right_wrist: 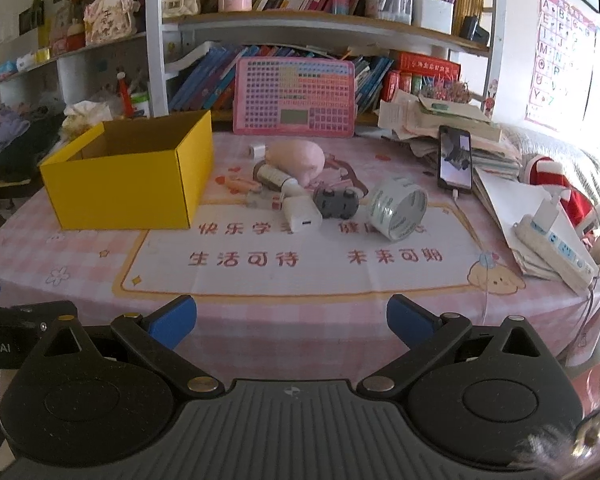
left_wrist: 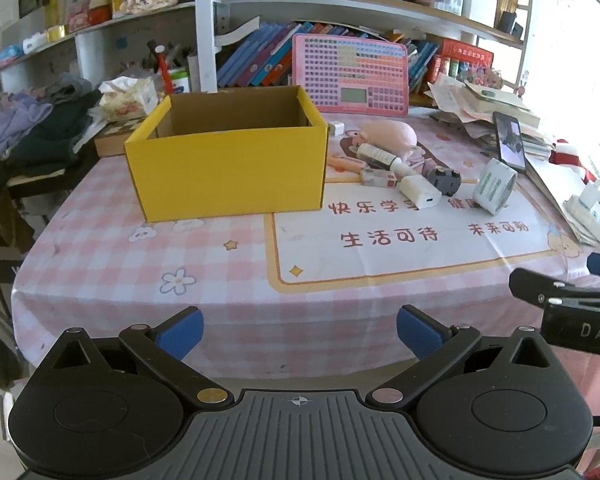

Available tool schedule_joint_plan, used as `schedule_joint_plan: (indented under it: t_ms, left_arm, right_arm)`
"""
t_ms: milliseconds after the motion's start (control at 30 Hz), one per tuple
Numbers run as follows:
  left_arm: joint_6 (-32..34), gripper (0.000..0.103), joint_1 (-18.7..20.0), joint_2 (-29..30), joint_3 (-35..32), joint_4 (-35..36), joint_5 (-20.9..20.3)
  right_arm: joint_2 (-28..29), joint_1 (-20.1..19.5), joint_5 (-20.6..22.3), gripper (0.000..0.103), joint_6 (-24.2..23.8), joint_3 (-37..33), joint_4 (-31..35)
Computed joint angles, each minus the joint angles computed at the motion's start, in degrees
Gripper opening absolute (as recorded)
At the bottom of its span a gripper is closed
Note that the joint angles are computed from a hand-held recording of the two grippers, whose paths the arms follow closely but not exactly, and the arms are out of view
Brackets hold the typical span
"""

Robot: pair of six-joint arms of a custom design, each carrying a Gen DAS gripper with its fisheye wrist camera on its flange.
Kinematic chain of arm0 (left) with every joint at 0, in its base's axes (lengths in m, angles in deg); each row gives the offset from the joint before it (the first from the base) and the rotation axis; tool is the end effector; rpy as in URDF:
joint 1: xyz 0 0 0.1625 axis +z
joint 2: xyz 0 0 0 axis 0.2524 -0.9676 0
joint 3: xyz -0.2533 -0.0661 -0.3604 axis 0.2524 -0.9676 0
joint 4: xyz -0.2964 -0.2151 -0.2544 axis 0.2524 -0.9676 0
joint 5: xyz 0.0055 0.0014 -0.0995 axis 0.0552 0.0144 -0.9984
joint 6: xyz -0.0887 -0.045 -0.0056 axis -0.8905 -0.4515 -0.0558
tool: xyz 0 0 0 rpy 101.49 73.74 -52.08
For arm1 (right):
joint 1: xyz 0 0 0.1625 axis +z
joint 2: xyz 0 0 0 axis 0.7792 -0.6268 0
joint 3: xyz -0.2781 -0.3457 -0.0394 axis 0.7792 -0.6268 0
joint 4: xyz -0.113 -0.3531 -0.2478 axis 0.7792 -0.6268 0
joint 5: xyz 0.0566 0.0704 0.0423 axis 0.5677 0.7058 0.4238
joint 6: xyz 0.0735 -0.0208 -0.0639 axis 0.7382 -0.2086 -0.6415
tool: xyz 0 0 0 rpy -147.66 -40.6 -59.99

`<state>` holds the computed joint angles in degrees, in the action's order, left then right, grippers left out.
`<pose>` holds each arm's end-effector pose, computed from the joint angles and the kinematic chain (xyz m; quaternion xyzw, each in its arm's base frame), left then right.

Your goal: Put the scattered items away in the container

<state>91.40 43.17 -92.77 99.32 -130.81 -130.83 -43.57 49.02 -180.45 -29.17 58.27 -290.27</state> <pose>-0.2542 -0.7660 0.1328 0.3011 0.8672 -0.2925 0.2681 0.1889 -0.6972 0.1829 0.0551 -0.7838 0.4679 0.4047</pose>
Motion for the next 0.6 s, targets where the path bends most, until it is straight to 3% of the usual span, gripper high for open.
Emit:
schedule_joint_plan:
  t_ms: [300,600]
  left_arm:
    - [1.8,0.103,-0.1,3.5,-4.5,2.1,0.0]
    - [3.2,0.103,0.5,7.7,-10.7,3.7,-5.0]
  right_arm:
    - [-0.2,-1.6,1.4,0.101,0.6,-2.0,3.0]
    - [-0.6,-3.7,1.5,0.096,2.3,-5.0,7.4]
